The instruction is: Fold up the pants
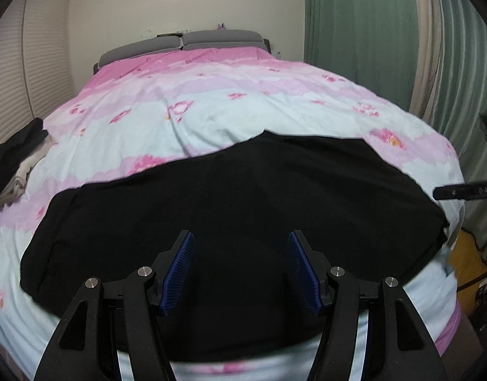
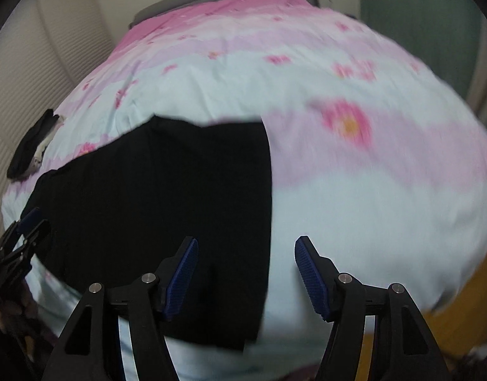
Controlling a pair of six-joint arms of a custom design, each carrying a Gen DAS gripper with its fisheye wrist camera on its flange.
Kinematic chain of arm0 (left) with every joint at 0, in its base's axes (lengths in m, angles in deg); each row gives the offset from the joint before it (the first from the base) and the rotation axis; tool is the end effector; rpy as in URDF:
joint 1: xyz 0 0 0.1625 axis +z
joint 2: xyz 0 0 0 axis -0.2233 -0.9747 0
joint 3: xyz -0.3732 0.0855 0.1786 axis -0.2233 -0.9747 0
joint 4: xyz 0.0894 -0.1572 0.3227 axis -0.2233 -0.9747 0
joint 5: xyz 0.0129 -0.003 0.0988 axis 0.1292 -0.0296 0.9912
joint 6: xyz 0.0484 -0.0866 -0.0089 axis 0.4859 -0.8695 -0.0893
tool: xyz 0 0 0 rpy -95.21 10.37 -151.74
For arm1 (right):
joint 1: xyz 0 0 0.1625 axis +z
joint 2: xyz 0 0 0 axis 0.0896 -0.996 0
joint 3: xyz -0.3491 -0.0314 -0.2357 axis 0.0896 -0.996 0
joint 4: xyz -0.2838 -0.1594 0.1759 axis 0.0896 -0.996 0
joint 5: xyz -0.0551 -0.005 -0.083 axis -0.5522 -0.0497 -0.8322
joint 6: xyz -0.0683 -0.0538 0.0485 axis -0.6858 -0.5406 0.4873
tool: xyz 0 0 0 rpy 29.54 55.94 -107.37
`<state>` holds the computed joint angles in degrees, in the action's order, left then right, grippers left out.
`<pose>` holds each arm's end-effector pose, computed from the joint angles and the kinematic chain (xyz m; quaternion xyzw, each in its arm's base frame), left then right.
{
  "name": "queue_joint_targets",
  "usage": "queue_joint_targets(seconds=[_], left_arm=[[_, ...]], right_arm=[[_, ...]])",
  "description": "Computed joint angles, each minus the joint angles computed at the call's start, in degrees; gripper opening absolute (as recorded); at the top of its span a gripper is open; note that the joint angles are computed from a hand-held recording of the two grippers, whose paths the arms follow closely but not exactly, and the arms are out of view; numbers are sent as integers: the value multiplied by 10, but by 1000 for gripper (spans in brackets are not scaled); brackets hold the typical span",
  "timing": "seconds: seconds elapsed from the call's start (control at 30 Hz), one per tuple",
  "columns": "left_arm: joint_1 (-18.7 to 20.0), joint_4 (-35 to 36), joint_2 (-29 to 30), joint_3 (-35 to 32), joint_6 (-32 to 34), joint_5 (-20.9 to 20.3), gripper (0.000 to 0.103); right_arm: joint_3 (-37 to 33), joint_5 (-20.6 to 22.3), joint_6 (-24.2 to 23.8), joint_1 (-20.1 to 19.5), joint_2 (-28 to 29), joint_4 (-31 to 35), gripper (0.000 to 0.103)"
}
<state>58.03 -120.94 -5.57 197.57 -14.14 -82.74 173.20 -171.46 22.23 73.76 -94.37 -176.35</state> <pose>-0.2287 -0.5262 0.0232 0.2623 0.8491 -0.3435 0.3037 -0.0131 -0.5835 0.2680 0.1049 -0.9180 0.2634 0.2774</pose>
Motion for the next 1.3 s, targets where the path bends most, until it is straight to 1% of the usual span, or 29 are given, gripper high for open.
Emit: queue_joint_targets(seconds=[0.07,0.13,0.2,0.27,0.37,0.43,0.5,0.6,0.7,0.73,0.8,0.83,0.87,0.9,0.93,0.97,1.03,1.07,1.1,1.13,1.17,1.23,1.27,1.3], left_arm=[[-4,-8,-4,14,-1,8,61],[-11,-21,-8,30,-2,16,61],[-17,-34,-12,44,-4,24,61],[-20,-41,-16,56,-10,32,61],[-26,-47,-21,74,-20,52,61],[-29,-49,-26,89,-31,62,61],[-30,-43,-32,102,-45,73,61],[-30,-38,-39,117,-61,89,61],[-29,-22,-52,131,-90,106,61],[-28,-15,-57,135,-103,109,61],[-23,-4,-67,139,-127,117,61],[-21,-1,-70,142,-142,125,61],[-21,0,-71,142,-150,131,61],[-20,-1,-70,141,-156,143,61],[-21,-3,-68,138,-156,151,61],[-22,-7,-65,136,-151,154,61],[-28,-28,-54,123,-112,147,61],[-31,-39,-48,115,-91,140,61],[-32,-44,-43,107,-74,131,61],[-33,-45,-39,94,-54,114,61],[-32,-37,-37,80,-39,92,61],[-24,-15,-39,48,5,36,61],[-21,0,-39,32,25,14,61],[-13,34,-38,-1,66,-23,61]], right_arm=[[29,7,14,-13,-7,-22,64],[53,10,15,-19,-11,-53,64],[83,11,-14,-18,-13,-109,64],[105,0,-51,-6,-4,-163,64],[128,3,-72,4,1,-206,64],[143,-10,-102,17,15,-258,64],[156,-25,-142,30,35,-314,64],[171,-36,-192,46,59,-372,64],[179,-47,-228,56,82,-414,64],[181,-47,-221,57,81,-408,64],[189,-23,-166,50,60,-362,64],[191,-11,-125,45,48,-340,64],[194,4,-74,38,36,-319,64],[196,14,-44,33,30,-309,64],[198,18,-13,29,28,-307,64],[198,13,15,26,30,-313,64],[204,16,60,17,29,-318,64],[210,29,90,8,24,-318,64],[214,40,108,0,19,-317,64],[217,53,126,-8,14,-314,64],[221,69,153,-20,8,-306,64],[224,84,187,-33,-1,-295,64],[226,94,210,-41,-7,-288,64],[232,112,233,-52,-14,-284,65]])
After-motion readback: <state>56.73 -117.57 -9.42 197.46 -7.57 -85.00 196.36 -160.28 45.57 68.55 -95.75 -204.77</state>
